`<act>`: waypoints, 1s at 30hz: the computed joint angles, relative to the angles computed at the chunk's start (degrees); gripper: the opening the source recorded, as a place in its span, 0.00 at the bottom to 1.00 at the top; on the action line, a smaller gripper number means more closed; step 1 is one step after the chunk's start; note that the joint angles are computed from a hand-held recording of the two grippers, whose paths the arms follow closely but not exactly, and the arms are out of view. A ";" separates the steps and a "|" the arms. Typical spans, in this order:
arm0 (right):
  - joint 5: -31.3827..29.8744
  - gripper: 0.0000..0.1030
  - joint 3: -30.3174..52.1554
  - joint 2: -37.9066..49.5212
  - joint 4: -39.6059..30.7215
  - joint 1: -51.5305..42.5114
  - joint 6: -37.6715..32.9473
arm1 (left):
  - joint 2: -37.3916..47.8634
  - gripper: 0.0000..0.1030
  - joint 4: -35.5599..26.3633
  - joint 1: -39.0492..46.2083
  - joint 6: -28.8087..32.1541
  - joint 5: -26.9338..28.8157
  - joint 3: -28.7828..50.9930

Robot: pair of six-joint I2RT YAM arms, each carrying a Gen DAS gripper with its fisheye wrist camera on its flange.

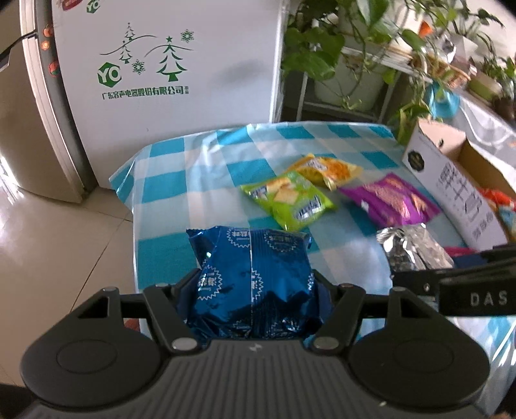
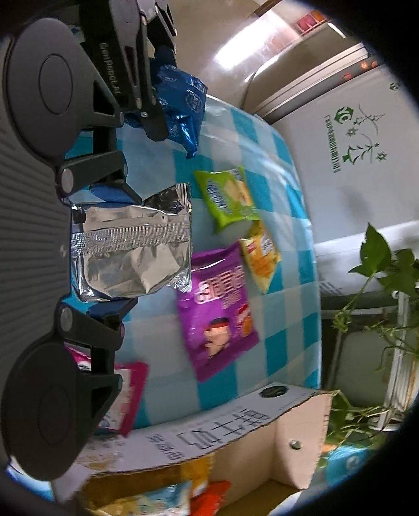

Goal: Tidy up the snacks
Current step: 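Lift the blue bag and silver foil bag off the table with both grippers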

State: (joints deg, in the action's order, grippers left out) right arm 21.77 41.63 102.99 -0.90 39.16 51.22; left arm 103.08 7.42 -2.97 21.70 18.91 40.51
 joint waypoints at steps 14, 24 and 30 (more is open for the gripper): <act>0.24 0.75 -0.57 3.97 1.92 1.47 1.78 | 4.96 0.88 0.76 -0.10 1.15 -3.88 0.33; 0.91 0.84 2.54 7.10 -1.42 1.93 0.24 | 6.65 1.00 0.16 -0.96 1.15 -4.46 1.47; 0.37 0.98 2.61 7.65 -2.65 1.01 2.15 | 6.89 1.00 1.19 -0.80 1.09 -4.13 1.07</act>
State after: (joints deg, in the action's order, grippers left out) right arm 22.14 44.24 110.64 -3.55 40.17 53.37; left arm 109.97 8.61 -3.77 22.79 14.78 41.58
